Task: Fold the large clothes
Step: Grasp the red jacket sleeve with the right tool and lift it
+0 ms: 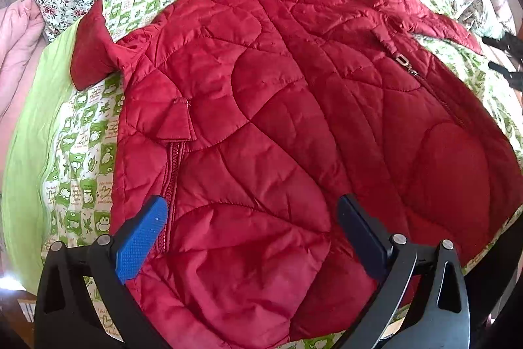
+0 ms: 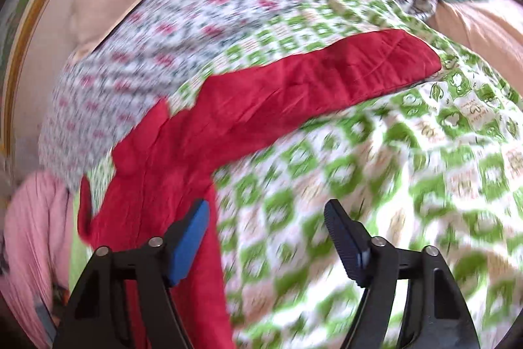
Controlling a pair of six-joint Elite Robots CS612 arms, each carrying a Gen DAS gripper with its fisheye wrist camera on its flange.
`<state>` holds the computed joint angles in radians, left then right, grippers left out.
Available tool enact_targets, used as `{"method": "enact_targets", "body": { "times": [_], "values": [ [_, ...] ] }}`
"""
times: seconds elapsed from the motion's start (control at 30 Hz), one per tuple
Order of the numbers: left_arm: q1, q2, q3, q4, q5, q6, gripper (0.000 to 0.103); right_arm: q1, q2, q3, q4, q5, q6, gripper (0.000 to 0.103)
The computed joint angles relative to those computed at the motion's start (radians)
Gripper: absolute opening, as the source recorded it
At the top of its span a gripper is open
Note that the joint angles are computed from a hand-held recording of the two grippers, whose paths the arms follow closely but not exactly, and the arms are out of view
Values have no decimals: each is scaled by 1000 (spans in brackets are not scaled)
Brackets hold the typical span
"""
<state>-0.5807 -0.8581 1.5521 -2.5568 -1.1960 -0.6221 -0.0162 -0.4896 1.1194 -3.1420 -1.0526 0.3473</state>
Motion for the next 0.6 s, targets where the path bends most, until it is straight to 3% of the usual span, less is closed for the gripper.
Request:
{"method": "enact_targets", "body": {
  "times": [0.13,0.27,0.47,0.6],
  "values": [
    [10,15,-21,21,-15,-7,103,-13,80,-152,63,68,76,66],
    [17,29,-45,39,-22,-9,103,-14,172,-330,147,87,125,62],
    [25,47,-72,49,-32,0,103,-28,280,-529,237,52,238,61],
    [33,62,-91,59,-43,-2,103,-40,318,-593,283,41,297,61]
  ]
}}
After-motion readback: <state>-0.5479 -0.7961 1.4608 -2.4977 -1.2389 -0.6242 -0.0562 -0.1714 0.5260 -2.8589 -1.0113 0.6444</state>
